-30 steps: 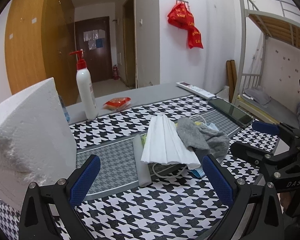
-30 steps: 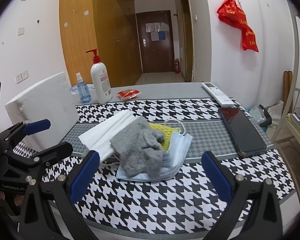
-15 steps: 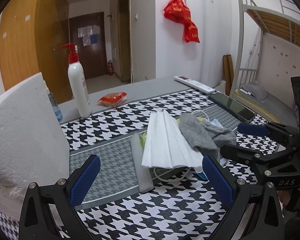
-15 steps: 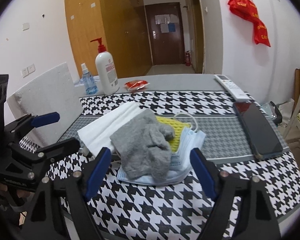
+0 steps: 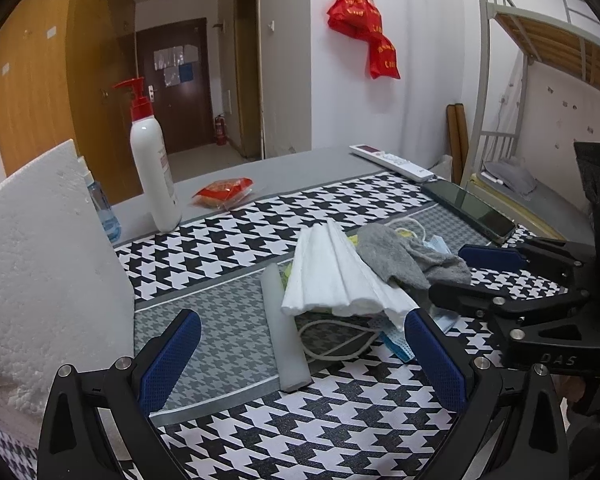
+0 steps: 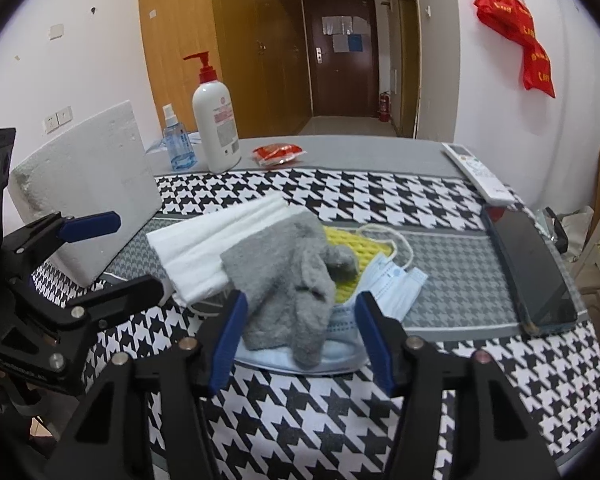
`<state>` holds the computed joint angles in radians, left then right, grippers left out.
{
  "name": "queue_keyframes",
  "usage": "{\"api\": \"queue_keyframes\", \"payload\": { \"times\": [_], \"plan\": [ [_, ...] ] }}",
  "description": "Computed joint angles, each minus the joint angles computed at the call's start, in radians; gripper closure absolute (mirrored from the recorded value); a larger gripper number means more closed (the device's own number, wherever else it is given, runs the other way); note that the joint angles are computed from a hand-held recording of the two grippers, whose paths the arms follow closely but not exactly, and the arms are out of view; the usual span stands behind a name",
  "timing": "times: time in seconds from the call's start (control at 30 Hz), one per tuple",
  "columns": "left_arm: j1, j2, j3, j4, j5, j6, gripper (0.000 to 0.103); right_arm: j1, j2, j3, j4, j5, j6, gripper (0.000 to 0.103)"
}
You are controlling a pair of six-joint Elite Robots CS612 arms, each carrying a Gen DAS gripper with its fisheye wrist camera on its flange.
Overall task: Organize soft objects
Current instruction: 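Grasp the grey sock with the right gripper while the left gripper grasps the white folded cloth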
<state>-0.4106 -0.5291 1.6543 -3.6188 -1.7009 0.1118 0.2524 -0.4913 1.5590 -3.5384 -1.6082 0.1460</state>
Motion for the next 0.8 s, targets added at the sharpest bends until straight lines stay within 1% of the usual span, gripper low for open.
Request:
{"api": "queue_keyframes", "payload": {
  "times": [0.07,0.2,0.27,0.43,0.5,0.53,0.57,0.67,0.77,0.8],
  "plan": [
    [0.002,0.002,-0.002,0.001,0.003,-0.011,0.001,0.000,-0.002,0.002,-0.012,0.006,-0.024,0.042],
    [0.007,0.006,-0.011,0.023,-0.007,-0.031,0.001,-0.004,-0.001,-0.015,0.025,0.020,-0.048,0.042],
    [0.007,0.008,-0.013,0.024,-0.003,-0.032,0.001,-0.005,0.002,-0.024,0.054,0.026,-0.060,0.042],
    [0.004,0.007,-0.017,0.043,0.000,-0.021,0.001,-0.009,0.007,-0.032,0.083,0.051,-0.063,0.042],
    [0.003,0.008,-0.019,0.045,0.001,-0.018,0.001,-0.009,0.009,-0.036,0.097,0.053,-0.066,0.056],
    [0.002,0.008,-0.019,0.048,0.001,-0.018,0.001,-0.012,0.009,-0.035,0.096,0.066,-0.058,0.069],
    [0.002,0.008,-0.020,0.050,0.002,-0.017,0.001,-0.015,0.007,-0.032,0.092,0.078,-0.052,0.077],
    [-0.003,0.006,-0.019,0.060,0.011,-0.009,0.001,-0.021,0.004,-0.020,0.074,0.106,-0.050,0.084],
    [-0.008,0.004,-0.017,0.058,0.012,0.003,0.001,-0.030,-0.002,-0.003,0.032,0.156,-0.037,0.089],
    [-0.009,0.004,-0.017,0.056,0.014,0.008,0.001,-0.032,-0.005,0.003,0.013,0.163,-0.034,0.089]
  ]
}}
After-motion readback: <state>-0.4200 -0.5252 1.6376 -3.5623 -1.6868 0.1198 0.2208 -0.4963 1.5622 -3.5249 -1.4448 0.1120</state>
